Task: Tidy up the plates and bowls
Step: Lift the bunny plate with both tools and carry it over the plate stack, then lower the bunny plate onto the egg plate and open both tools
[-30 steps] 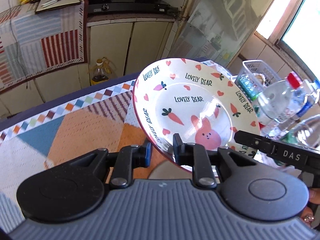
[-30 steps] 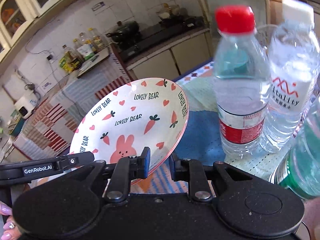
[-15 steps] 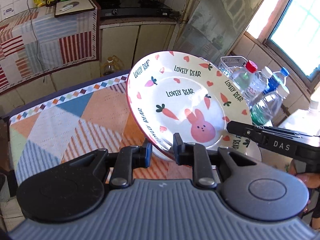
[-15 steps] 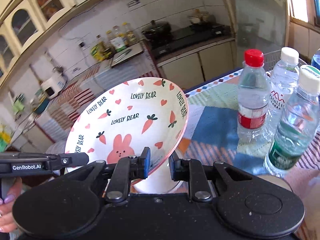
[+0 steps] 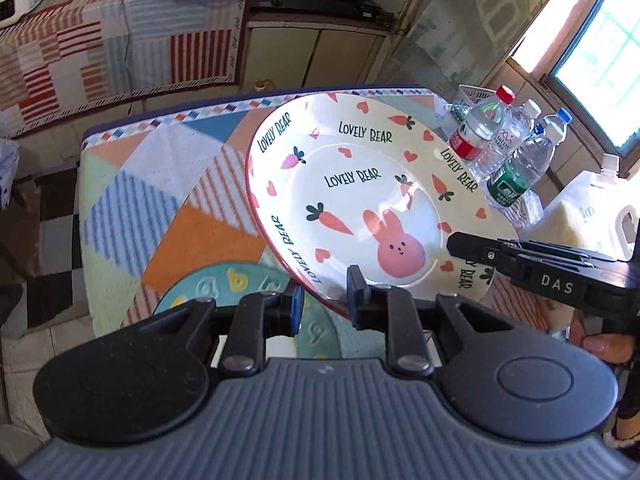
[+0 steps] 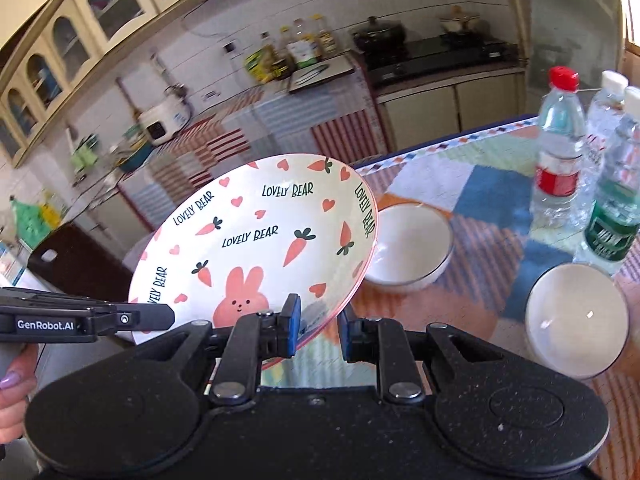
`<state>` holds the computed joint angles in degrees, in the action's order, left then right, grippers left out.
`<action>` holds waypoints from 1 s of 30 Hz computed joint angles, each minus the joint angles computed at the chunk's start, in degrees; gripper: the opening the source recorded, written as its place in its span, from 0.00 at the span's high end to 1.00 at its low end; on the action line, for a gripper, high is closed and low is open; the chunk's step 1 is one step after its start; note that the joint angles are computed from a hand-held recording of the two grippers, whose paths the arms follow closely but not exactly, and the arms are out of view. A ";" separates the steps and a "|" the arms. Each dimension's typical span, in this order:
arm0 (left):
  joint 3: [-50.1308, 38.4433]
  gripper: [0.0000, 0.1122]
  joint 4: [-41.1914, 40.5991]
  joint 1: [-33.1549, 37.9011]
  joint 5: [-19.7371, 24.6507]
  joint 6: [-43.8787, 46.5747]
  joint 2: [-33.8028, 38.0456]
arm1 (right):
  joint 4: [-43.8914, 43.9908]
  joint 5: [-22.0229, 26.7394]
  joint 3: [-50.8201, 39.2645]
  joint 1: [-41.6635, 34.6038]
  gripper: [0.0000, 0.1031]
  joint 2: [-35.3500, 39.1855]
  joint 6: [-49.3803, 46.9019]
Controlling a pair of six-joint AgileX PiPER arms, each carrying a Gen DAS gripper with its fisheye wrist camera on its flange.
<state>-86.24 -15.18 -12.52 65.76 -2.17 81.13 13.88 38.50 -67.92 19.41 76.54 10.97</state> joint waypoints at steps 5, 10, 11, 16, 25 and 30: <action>6.66 0.82 0.58 1.95 0.57 -0.37 -5.70 | -2.63 -0.82 2.56 5.11 0.77 -1.28 4.31; 12.87 0.82 -1.48 5.87 0.67 2.24 -8.89 | -2.81 -2.43 5.75 8.49 0.77 -1.54 5.89; 14.01 0.82 -1.90 6.66 0.59 2.86 -9.26 | -2.59 -2.86 6.39 9.01 0.77 -1.38 5.69; 19.95 0.82 -4.66 10.82 -0.02 6.21 -10.63 | 0.72 -4.72 8.41 10.40 0.77 0.80 1.91; 25.29 0.82 -6.39 15.41 -0.48 9.65 -10.51 | 4.77 -4.24 7.86 11.87 0.76 5.31 -1.78; 27.47 0.82 -6.58 16.39 -0.85 10.24 -10.25 | 5.26 -2.80 6.92 11.83 0.76 6.90 -2.51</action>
<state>-58.77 -21.76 3.88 64.91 8.07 70.87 19.14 35.70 -60.99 31.24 83.44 8.47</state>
